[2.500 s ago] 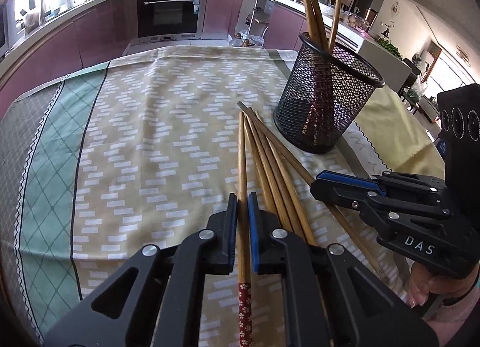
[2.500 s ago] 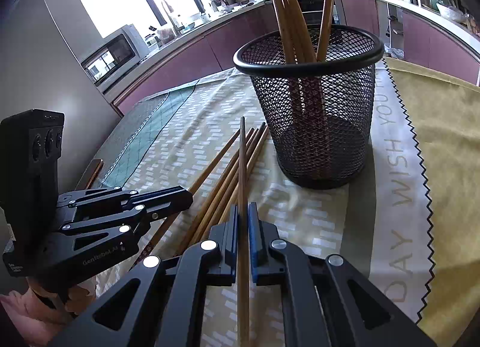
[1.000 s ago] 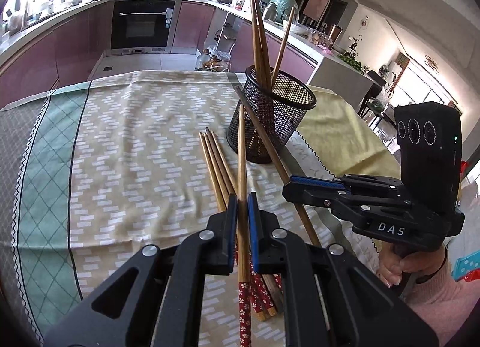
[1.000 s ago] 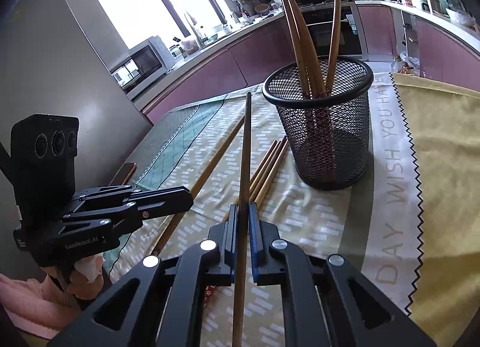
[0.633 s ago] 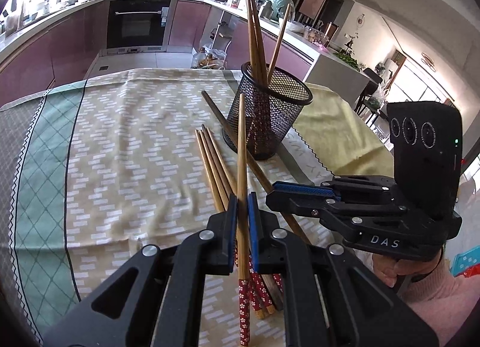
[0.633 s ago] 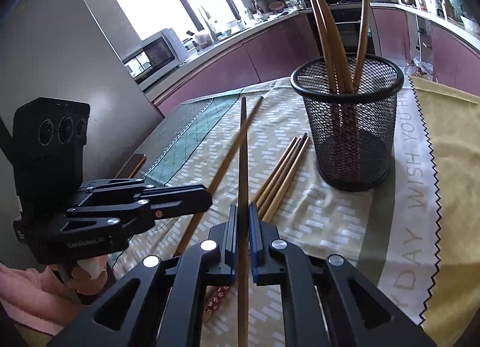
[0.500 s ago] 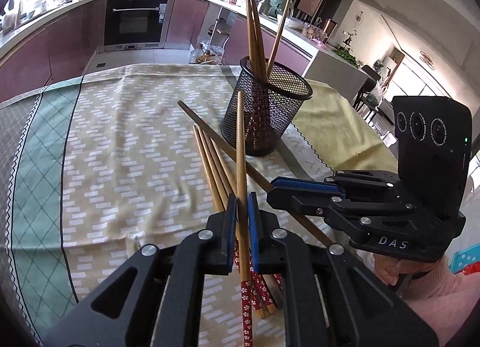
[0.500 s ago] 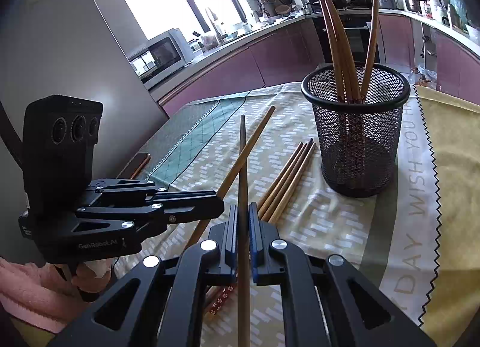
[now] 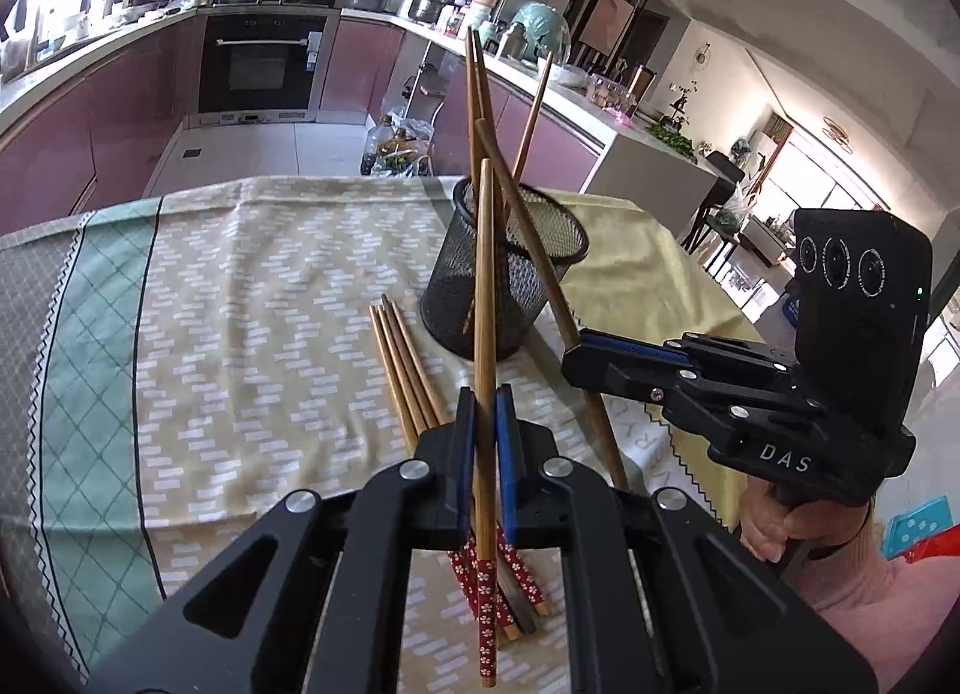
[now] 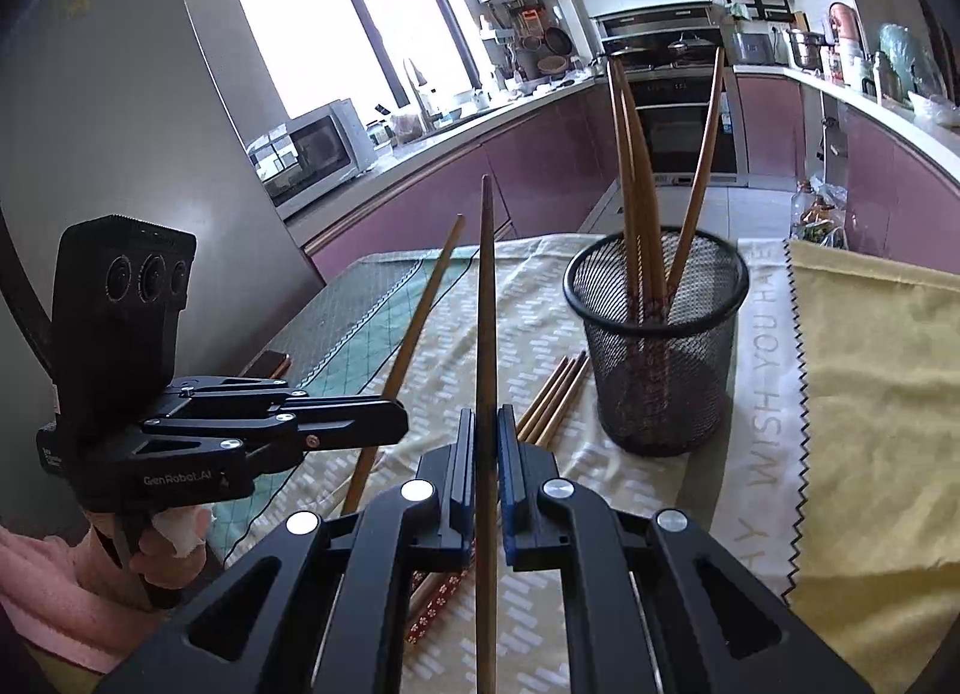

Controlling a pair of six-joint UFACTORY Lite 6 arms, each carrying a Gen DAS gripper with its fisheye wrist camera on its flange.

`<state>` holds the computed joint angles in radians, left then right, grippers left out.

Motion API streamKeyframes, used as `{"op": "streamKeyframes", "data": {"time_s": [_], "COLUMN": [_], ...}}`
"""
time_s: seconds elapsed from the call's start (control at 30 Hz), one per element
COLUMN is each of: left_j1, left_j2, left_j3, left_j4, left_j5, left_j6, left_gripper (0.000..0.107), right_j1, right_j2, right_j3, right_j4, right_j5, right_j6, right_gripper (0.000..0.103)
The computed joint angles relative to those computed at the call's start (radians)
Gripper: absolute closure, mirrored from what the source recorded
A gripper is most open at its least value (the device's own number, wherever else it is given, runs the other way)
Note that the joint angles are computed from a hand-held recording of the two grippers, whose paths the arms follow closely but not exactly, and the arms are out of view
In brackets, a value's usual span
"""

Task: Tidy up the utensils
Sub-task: 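Lower the chopstick into the mesh cup and open the left gripper while the right gripper releases its own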

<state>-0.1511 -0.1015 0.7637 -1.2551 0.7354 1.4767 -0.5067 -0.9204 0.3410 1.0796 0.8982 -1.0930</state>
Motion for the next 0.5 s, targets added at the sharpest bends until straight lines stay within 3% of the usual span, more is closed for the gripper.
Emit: {"op": "streamKeyframes", "data": {"time_s": [0.3, 0.5], "left_j1": [0.018, -0.048], "left_j2": [-0.054, 0.01], "left_j3": [0.164, 0.311], "left_j4": [-0.003, -0.122], "left_j5": [0.099, 0.014], "left_j6": [-0.076, -0.079], "left_gripper": [0.1, 0.1], "right_j1": [-0.213, -0.218], "right_j2": [0.075, 0.191], "right_j3": [0.156, 0.29], "right_j4": [0.098, 0.166], "right_j5": [0.091, 0.043], "right_j6": [-0.121, -0.166], "right_gripper": [0.097, 0.097]}}
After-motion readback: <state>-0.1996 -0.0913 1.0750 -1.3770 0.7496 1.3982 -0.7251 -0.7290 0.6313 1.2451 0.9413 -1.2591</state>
